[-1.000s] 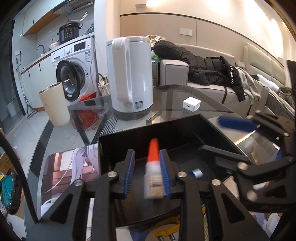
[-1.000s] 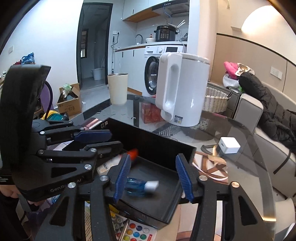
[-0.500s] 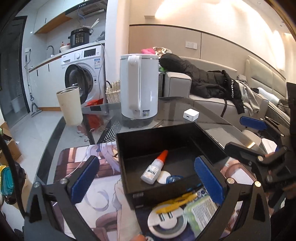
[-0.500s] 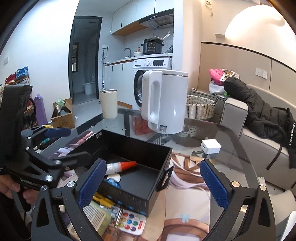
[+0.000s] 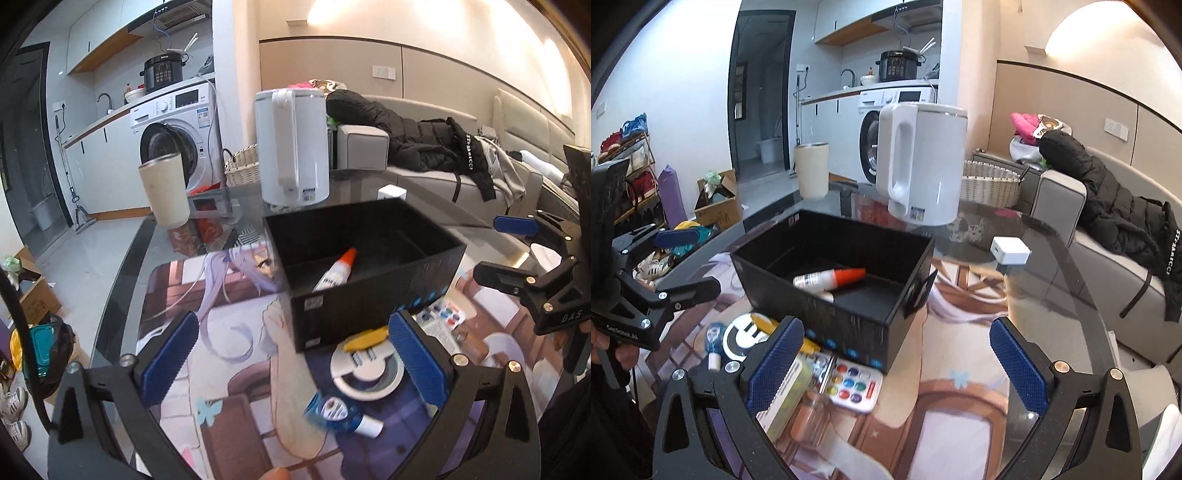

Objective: Organize rigid objects
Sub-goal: 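Open both tools to release the bottles into the box and withdraw, then move both tools toward the correction tape and the clear screwdriver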

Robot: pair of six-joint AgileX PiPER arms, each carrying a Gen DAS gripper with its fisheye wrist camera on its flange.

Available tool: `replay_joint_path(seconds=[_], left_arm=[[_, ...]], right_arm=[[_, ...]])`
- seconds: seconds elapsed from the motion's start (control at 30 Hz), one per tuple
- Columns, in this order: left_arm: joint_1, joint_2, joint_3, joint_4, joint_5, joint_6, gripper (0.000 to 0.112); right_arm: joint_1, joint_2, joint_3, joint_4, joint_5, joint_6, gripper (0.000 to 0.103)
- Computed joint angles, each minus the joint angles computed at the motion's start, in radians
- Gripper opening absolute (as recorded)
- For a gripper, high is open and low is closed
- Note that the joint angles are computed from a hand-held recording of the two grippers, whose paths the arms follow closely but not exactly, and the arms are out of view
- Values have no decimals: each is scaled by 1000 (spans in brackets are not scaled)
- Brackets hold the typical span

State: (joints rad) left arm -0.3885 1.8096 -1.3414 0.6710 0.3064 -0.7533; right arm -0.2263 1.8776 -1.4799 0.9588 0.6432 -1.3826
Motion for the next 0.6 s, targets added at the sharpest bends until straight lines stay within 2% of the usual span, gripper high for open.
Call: replay_joint_path(seconds=[0.13, 0.3, 0.47, 0.6], left_arm=[[2, -9, 22, -26, 5, 19, 103], [-9, -28, 75, 69, -10, -59, 103], [-12, -32, 91, 35, -6, -15, 103], [-4, -30, 81, -80, 7, 98, 103]], right_arm=[[10, -8, 20, -66, 9, 37, 102], [22, 5, 17, -194, 1, 174, 102], [24, 11, 22, -252, 22, 228, 102], [38, 5, 55, -307, -5, 247, 102]])
